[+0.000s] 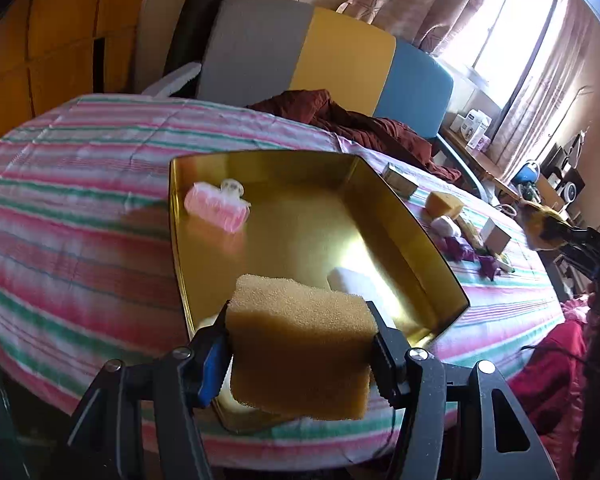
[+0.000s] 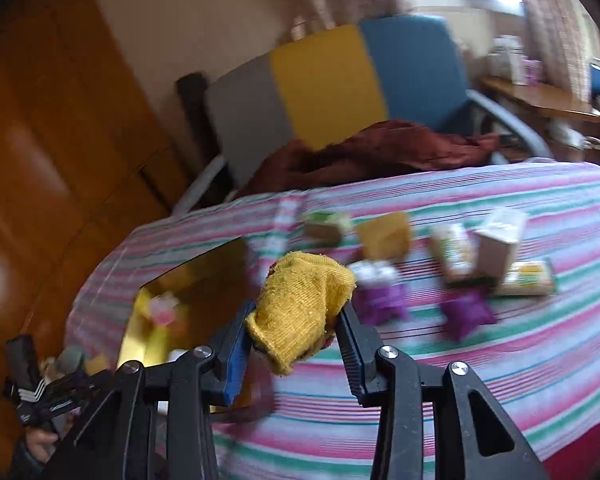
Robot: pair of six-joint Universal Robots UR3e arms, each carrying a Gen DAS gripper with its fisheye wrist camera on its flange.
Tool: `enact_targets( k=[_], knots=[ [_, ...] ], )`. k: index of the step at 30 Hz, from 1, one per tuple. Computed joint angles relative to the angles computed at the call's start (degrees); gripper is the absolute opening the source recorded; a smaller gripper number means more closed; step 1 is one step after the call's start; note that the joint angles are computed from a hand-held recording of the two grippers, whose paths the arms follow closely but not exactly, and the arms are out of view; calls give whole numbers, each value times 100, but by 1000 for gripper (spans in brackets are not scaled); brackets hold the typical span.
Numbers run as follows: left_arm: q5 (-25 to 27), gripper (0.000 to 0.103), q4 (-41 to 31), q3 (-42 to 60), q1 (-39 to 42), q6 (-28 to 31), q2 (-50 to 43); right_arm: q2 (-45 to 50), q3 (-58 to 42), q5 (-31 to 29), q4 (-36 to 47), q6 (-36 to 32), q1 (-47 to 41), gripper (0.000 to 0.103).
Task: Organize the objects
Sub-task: 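Carry sponge and sock to the gold tray and open both tools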
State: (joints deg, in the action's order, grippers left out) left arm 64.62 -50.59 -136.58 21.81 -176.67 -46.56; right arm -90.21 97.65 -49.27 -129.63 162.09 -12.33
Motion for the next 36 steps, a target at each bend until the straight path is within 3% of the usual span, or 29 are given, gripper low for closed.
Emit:
enact_targets(
  k=[5,11,14,19,27,31,33,36],
  knots=[
    [-394,61,-297,-16,56,114,256,315,-61,-196,-147,51,1045,40],
    [-223,61,816,110,-769,-461,-756,659,4,-798,-649,191,1855,44],
    [-144,61,1559,298,-1290,-754,-1418,879,-50,-1339,-828,301,2149,55],
    [135,61,2588,792,-2077,-1216,-2783,758,234,-1395,-792,385,1856,60],
    [996,63,2874,1937,-3135,-1561,-4613,539,520,-1168,-609,515,1284,66],
    [1315,75,2637,2203,-3324,-1631,-4890,527,591,-1140,-617,499,1195,66],
    [1262,90,2738,1984,-3261,-1597,-4697,535,640,-1118,-644,482,1146,67],
    [1255,96,2814,1663,-3117,-1603,-4299,542,722,-1067,-668,482,1060,67]
  ],
)
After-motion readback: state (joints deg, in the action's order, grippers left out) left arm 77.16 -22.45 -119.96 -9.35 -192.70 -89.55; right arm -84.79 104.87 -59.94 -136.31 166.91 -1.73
